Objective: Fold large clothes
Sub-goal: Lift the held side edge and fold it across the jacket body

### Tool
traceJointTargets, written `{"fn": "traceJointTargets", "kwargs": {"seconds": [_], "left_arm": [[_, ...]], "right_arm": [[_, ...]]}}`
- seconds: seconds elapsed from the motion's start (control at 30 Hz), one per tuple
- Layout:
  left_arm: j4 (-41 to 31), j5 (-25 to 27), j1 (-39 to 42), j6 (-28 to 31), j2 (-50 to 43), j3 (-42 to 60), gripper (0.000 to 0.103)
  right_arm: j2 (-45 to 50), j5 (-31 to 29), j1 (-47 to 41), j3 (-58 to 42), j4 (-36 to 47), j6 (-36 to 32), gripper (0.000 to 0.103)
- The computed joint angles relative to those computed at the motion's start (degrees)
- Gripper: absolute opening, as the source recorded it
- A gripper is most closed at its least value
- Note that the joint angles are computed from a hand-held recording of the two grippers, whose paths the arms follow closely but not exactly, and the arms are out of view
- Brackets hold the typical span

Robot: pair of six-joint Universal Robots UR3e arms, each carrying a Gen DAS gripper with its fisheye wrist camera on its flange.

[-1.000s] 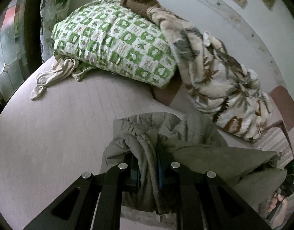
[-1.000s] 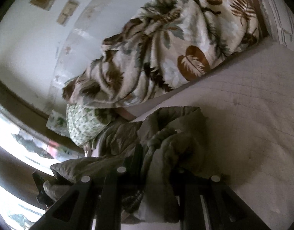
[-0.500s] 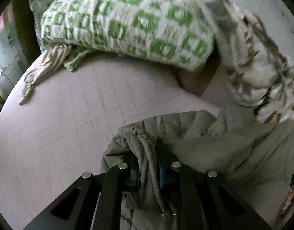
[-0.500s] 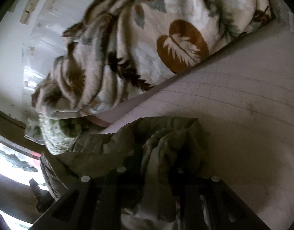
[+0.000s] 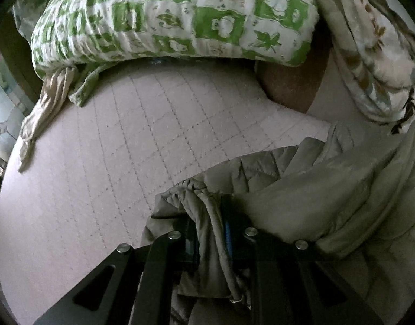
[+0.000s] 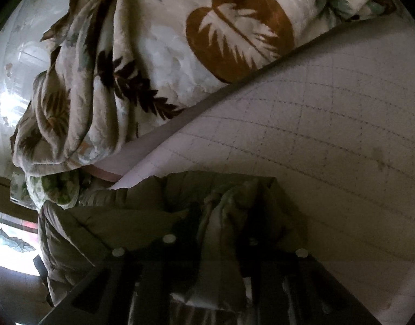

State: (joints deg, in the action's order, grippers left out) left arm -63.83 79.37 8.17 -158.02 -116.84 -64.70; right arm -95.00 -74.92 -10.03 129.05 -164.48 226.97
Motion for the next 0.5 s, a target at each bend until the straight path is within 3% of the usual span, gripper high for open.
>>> {"fn": "traceJointTargets", "kwargs": {"seconds": [0.17, 0.3, 0.4, 0.43, 0.47, 0.5], "left_arm": [[-1.3, -4.8, 2.7, 1.2, 2.7, -2.0, 0.018], [-8.5, -9.7, 5.9, 1.4, 3.7, 1.6, 0.02], [-16.5, -14.2, 8.3, 4.0, 3.4, 7.5, 0.028], [-20.5, -16.4, 9.4, 4.8, 2.8, 10.7, 0.03], [-24.1, -18.1, 10.3, 5.3, 2.2, 13.7, 0.032], [-27.4, -19.4, 11.1, 5.5, 1.5, 16.9, 0.033]], "right_arm": [[-4.3, 4.7, -2.7, 3.9, -2.2, 1.4, 0.023], [-9.5, 7.5, -4.7, 6.2, -1.4, 2.8, 0.029], [-15.0, 11.9, -8.1, 8.9, -0.6, 4.2, 0.043], [-16.6, 14.5, -9.8, 10.3, -1.8, 5.0, 0.068], [-18.5, 17.1, -11.6, 12.0, -3.4, 6.1, 0.1], [-20.4, 16.9, -11.9, 12.3, -3.3, 7.0, 0.103]]}}
